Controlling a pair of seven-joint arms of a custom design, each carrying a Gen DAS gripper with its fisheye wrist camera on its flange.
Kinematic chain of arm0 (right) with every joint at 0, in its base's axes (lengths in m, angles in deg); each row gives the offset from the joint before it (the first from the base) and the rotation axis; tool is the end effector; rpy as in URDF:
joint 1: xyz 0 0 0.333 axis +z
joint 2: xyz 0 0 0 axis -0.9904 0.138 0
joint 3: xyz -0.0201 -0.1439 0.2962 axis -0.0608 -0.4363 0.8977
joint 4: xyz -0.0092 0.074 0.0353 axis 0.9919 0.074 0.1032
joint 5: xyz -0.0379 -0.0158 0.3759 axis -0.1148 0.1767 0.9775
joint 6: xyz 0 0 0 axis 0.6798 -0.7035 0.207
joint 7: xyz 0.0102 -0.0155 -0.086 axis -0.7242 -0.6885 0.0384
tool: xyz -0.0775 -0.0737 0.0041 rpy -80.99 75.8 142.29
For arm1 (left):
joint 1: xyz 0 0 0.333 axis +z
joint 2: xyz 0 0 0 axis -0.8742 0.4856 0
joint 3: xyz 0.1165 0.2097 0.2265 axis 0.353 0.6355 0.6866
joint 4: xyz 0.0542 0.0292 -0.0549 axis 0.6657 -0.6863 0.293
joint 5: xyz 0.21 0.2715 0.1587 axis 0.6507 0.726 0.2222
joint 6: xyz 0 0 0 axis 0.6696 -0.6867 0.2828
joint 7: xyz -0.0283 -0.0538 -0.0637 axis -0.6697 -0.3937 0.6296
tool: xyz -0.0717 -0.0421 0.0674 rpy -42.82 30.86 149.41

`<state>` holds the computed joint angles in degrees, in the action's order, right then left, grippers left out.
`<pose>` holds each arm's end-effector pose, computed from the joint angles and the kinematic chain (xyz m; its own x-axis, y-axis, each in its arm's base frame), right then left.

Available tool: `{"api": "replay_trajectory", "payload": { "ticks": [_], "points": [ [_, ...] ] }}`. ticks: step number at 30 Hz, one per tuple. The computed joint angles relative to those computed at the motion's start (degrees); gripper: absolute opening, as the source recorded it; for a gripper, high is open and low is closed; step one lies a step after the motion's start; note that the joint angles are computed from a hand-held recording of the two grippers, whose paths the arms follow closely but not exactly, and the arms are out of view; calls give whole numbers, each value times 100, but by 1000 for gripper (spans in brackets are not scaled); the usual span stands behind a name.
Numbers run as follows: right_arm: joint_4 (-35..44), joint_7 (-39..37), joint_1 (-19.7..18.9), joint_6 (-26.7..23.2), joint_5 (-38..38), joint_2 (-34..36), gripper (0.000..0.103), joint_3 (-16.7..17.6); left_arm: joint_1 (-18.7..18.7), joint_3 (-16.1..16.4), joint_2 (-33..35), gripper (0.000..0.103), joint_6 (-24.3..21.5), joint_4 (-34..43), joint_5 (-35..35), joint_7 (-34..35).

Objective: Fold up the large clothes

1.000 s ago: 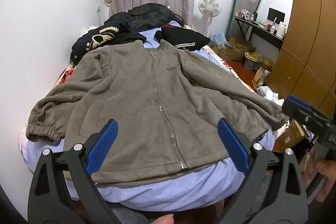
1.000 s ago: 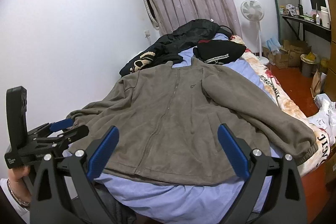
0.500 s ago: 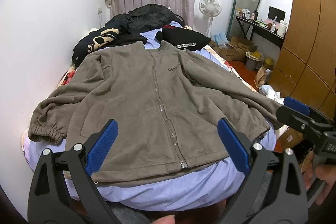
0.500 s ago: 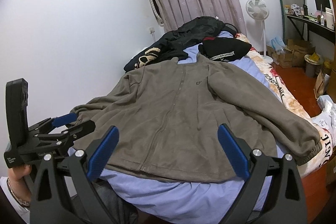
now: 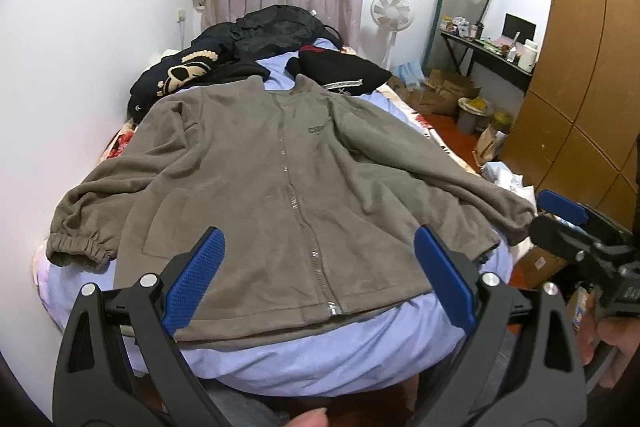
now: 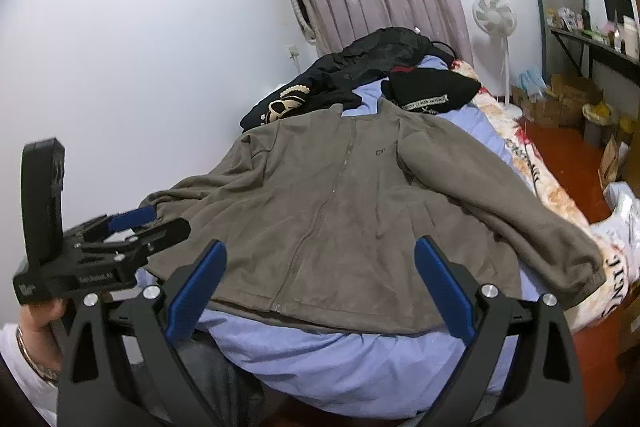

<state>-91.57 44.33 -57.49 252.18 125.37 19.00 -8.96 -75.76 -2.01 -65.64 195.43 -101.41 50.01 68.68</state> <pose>0.4758 0.2103 0.4997 0.6487 -0.7331 -0.2043 -0.5354 -0.2487 -0.8072 0.3480 -0.3204 0.5173 0.2286 -0.9693 0.0901 -0.5988 -0.2130 -0.7720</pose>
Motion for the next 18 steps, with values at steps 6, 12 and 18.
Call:
{"api": "replay_trajectory", "payload": {
  "ticks": [6, 12, 18],
  "points": [
    [-70, 51, -164, -258, -442, -85, 93, -146, 26, 38, -123, 93, 481, -306, 16, -203],
    [-105, 422, -536, 22, -1293, -82, 93, -343, 110, -42, -190, 93, 710, -627, -111, -621],
    [106, 139, -1014, -195, -1596, 490, 93, -671, 125, -145, 134, 93, 540, -531, -60, -733]
  ]
}}
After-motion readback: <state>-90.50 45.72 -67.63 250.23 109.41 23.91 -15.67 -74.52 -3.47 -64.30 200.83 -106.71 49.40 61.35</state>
